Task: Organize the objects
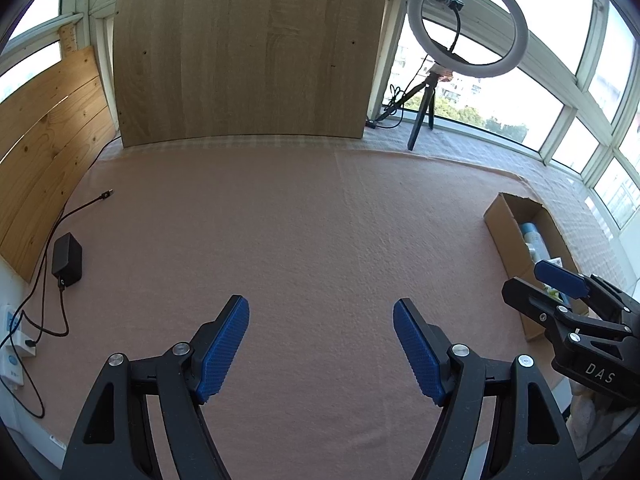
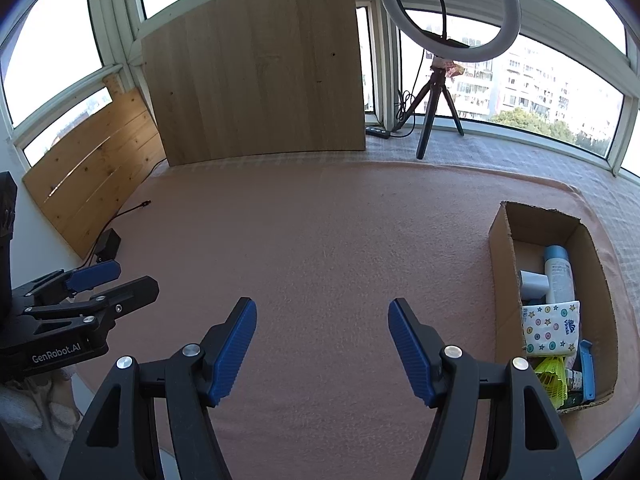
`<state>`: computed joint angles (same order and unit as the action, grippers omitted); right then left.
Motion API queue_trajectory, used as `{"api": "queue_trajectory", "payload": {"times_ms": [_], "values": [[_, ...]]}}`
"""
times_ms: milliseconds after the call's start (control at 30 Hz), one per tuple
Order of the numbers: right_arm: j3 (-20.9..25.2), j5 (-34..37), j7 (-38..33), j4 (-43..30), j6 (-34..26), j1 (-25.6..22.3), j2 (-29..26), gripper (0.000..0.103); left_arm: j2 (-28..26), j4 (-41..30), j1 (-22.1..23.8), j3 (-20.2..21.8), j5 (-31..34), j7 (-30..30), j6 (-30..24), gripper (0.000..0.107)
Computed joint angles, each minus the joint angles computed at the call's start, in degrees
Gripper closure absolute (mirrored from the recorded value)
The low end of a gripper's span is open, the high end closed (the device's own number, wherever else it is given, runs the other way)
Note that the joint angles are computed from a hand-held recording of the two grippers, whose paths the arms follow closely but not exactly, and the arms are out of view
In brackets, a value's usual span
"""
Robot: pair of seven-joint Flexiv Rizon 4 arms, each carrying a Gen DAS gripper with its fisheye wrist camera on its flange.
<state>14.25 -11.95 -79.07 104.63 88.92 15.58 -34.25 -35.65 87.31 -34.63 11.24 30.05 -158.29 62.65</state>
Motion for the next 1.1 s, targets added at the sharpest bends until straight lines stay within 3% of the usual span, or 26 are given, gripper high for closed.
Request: {"api": "queue_trajectory", "payload": {"times_ms": [533, 1100], "values": [[-0.1, 0.1, 0.0, 0.1, 0.0, 0.1, 0.1, 0.038, 0.2, -0.2, 0.1, -0.4, 0.0, 0.0, -1.0, 0.028], [-0.6, -0.2, 0.1, 0.6, 0.2, 0.4, 0.2, 0.038, 0.7, -1.3, -0.6, -0.3, 3.4, -2.2, -3.5, 0.016]]}}
